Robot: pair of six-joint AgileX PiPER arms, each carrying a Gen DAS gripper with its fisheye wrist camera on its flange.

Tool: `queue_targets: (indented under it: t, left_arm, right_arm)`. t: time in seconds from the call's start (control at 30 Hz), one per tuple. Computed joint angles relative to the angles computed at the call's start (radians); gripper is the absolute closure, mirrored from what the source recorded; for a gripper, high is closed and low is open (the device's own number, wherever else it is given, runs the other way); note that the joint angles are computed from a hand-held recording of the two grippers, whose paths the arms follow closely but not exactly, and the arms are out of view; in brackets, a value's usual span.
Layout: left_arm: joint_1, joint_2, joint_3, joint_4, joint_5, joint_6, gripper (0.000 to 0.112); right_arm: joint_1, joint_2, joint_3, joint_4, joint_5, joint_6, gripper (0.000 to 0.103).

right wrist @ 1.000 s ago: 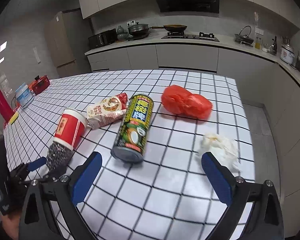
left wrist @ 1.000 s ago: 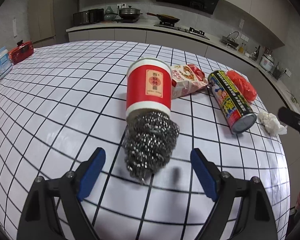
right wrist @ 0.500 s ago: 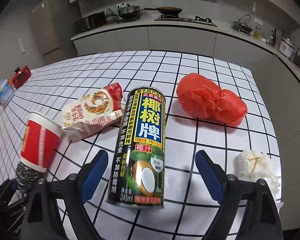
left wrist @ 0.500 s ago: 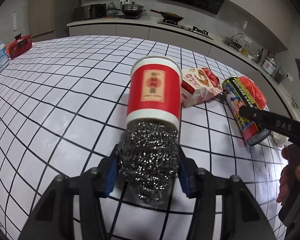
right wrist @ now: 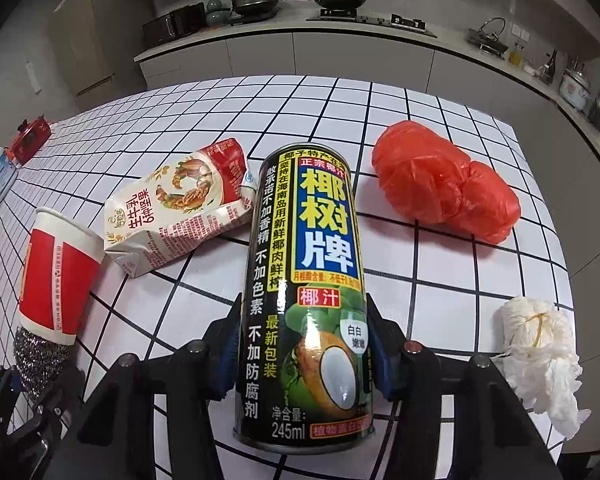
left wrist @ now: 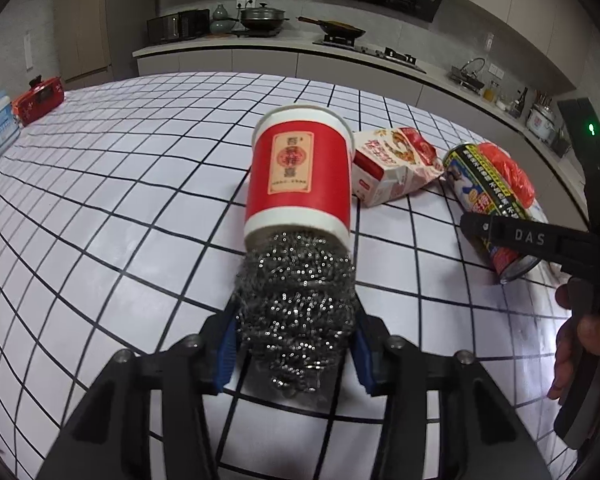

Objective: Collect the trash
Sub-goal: 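Grasp the steel wool with the left gripper while the right gripper grasps the coconut-juice can, then carry the steel wool and coconut-juice can over the bin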

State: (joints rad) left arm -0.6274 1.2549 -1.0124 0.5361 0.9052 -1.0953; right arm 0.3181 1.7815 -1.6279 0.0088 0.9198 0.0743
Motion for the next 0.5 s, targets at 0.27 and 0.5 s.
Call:
queue_targets:
  t: [0.27,0.5]
  left_arm:
    - [-0.09,-0.04,0.0,0.086,0.054,-0.106,0.065]
    - [-0.209,-0.038,-0.023,0.15,0.12,-0.198,0.065]
  right_arm:
    - [-0.034,-0.13,0.103,0.061,-0.037,-0.069,0.048]
    - [-0.081,-0.286,0.225,0.104,-0.037,-0.149,0.048]
